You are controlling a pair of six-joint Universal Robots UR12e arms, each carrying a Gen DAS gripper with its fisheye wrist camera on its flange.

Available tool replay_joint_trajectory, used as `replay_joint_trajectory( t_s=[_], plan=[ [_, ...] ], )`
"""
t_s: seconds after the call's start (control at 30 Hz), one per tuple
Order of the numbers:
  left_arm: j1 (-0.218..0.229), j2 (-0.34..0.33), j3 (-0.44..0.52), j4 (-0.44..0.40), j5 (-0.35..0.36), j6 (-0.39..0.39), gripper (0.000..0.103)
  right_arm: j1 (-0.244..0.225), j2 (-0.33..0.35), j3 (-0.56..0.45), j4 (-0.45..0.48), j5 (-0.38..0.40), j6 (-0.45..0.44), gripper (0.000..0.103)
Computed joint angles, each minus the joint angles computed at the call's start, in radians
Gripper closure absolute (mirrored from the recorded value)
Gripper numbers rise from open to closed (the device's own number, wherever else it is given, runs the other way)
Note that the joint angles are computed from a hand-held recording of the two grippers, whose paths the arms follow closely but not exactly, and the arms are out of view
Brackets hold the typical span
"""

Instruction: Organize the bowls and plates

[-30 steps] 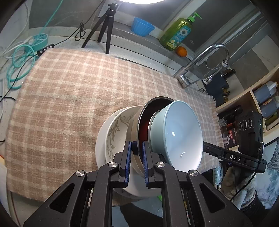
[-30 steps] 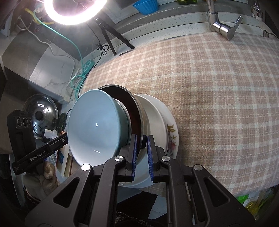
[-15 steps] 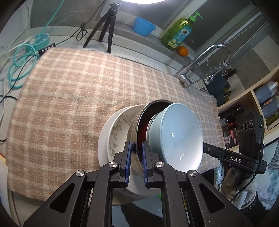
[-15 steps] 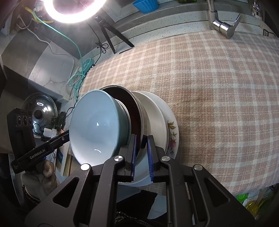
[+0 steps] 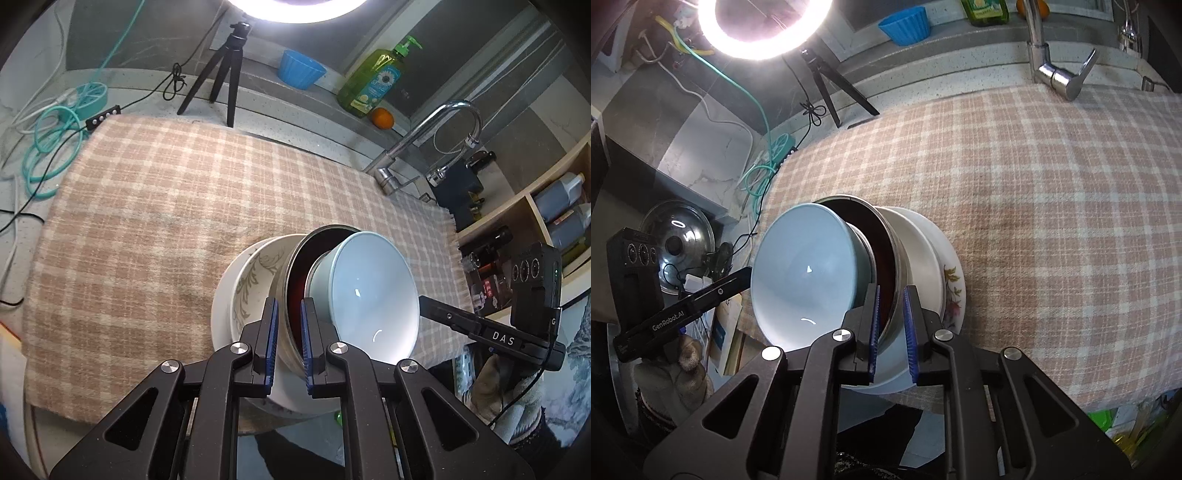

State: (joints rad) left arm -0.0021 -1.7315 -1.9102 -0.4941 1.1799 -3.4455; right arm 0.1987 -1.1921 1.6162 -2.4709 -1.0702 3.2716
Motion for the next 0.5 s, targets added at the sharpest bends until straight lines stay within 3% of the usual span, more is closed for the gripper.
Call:
replay_joint_trajectory(
  t_s=[0.2, 0.33, 0.43, 0.5],
  plan=[
    [0.001, 0.015, -0.008, 0.01, 0.008, 0.01, 0.091, -0.006, -0.021, 0.022, -0.027, -0.022, 0.0, 0.087],
    [-0.002, 0.03, -0.015, 0.019, 0.031, 0.031, 0.09, -0.005, -0.041, 0.042, -0.067, -0.05, -0.012, 0.061],
    [-0.009, 0.046, -0.021, 0.03, 0.068, 0.058, 0.072, -0.001, -0.064, 0.062, -0.111, -0.085, -0.032, 0.05],
    [-0.015, 0.056, -0.025, 0.038, 0.098, 0.078, 0.066, 0.002, -0.077, 0.075, -0.138, -0.104, -0.043, 0.043]
  ],
)
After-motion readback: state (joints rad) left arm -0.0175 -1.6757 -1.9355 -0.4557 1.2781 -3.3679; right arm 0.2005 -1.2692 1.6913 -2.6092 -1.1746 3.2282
